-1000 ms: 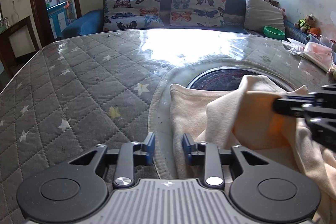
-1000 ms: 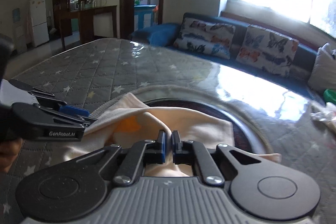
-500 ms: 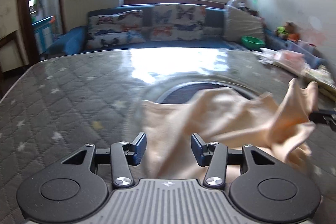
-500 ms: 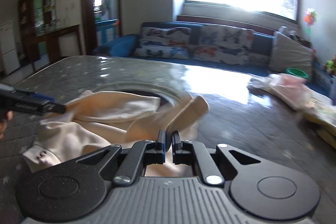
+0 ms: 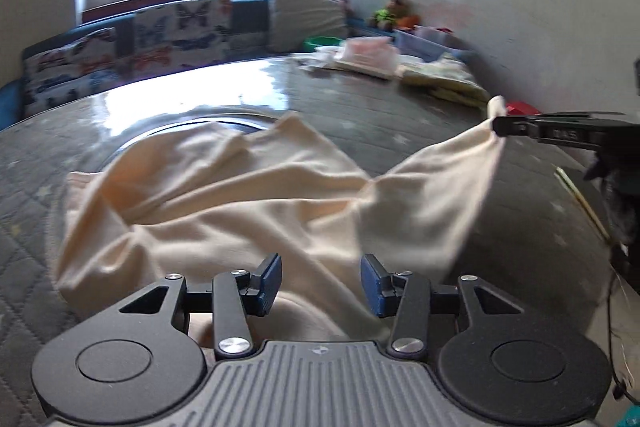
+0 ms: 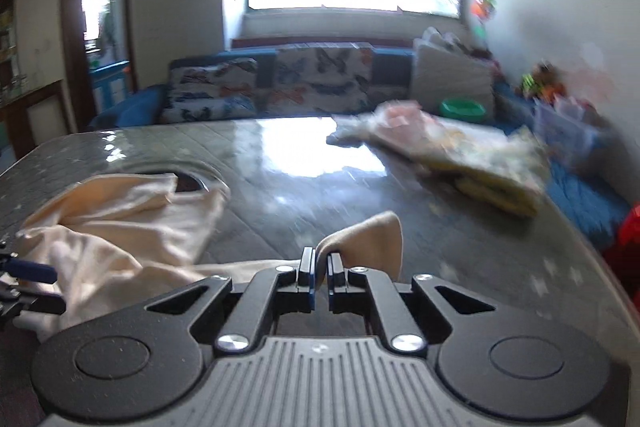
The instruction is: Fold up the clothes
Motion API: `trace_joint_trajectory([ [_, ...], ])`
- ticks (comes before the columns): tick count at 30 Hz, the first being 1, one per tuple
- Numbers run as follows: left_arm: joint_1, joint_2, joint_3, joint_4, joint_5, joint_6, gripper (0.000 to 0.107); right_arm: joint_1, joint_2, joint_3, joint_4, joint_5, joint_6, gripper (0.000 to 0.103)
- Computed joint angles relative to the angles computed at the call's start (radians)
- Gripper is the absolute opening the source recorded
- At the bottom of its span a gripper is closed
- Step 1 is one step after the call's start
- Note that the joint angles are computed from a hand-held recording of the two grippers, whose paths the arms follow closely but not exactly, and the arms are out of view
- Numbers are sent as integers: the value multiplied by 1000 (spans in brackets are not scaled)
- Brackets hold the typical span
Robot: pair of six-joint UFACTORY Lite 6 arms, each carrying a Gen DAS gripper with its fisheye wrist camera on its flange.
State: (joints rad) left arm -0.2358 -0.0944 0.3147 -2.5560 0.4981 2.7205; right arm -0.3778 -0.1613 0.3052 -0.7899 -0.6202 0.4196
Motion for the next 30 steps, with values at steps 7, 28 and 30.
trace_joint_trajectory([
  [7,-151,27,-26,-157,9,233,48,-181,40,-54,-192,-34,103,6],
  [28,-193,36,-43,-135,-17,260,12,-158,383,166,-13,-60,7,31],
  [30,-186,31,-41,-92,-26,221,12,-123,390,162,44,-64,-58,16],
])
